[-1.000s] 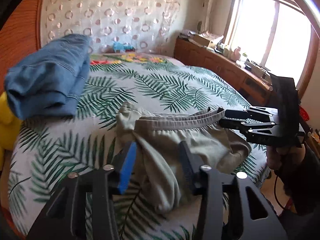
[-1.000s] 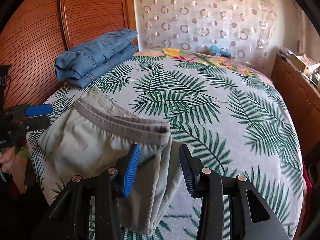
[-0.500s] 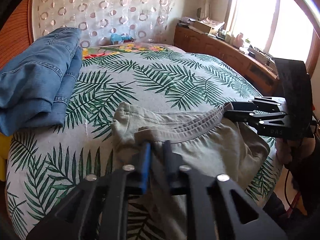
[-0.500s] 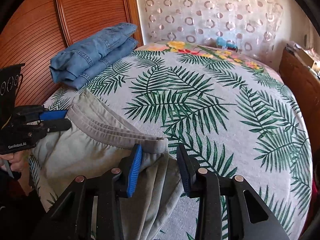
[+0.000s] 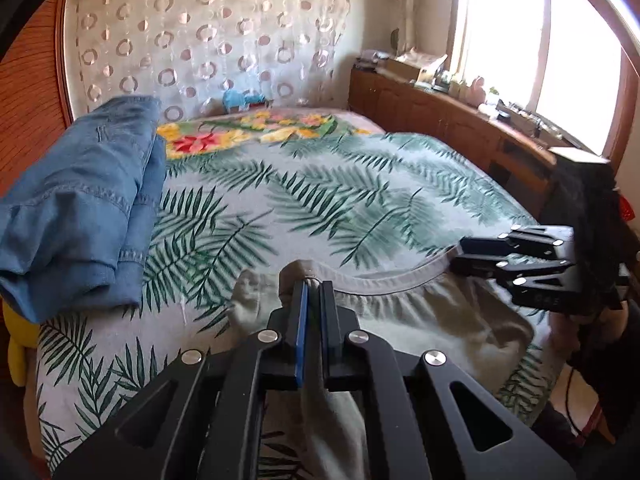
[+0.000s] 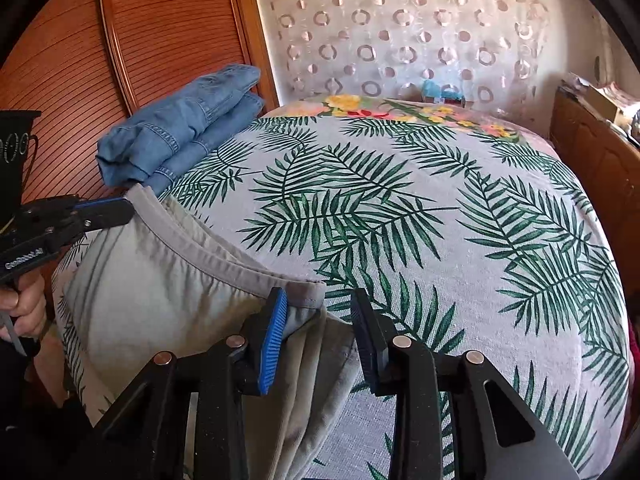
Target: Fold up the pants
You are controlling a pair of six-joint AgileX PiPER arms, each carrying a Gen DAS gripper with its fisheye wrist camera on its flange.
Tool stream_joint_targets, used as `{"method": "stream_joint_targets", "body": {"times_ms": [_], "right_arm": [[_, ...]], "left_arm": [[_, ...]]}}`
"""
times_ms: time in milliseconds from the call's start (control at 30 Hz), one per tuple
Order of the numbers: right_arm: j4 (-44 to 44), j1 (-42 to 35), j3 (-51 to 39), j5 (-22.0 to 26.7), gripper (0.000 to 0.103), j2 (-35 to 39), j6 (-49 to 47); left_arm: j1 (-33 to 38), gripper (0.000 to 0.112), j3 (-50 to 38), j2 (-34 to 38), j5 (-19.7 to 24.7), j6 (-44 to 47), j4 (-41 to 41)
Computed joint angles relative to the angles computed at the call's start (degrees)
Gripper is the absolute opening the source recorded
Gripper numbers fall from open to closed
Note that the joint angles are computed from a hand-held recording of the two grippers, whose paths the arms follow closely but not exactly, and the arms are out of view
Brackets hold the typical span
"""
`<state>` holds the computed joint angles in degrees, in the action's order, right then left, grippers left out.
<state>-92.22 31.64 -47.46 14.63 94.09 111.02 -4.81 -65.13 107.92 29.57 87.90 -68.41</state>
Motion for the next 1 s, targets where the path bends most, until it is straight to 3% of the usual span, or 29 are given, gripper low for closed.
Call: {"method": "stream_joint_targets", "body": {"times_ms": [133,267,400,500,900,1000], "right_arm": [[3.37,0.67,-0.49,0.74,0.034,0.31,-3.58],[6.35,1.29,-1.34,1.71,0.034,0.88,-6.76],[6.63,1.42,-1.64,2.03,0.034,1.19,-7.24],[6.51,1.37,-1.51,1.91,0.034,1.08,-7.08],[6.01,0.21,-0.99,0.12,0.034,0.58,-6.20],[5.63,0.47,-0.89,0.62,0.034,0.55,-5.74]], "left_arm": [[0.18,0.007,0.92,0.45,-1.08,-0.90,1.25],[0.62,0.027,2.74,-0.38,-2.59,1.74,-1.05],[1.88,0.060,2.10,0.12,-1.17,1.38,-1.70],[2.32,0.072,0.64,1.36,-0.16,-2.09,0.69],[1.28,0.072,-2.15,5.71,-2.95,-7.97,5.63],[1.41,0.072,-1.59,6.21,-3.30,-4.68,2.72]]}}
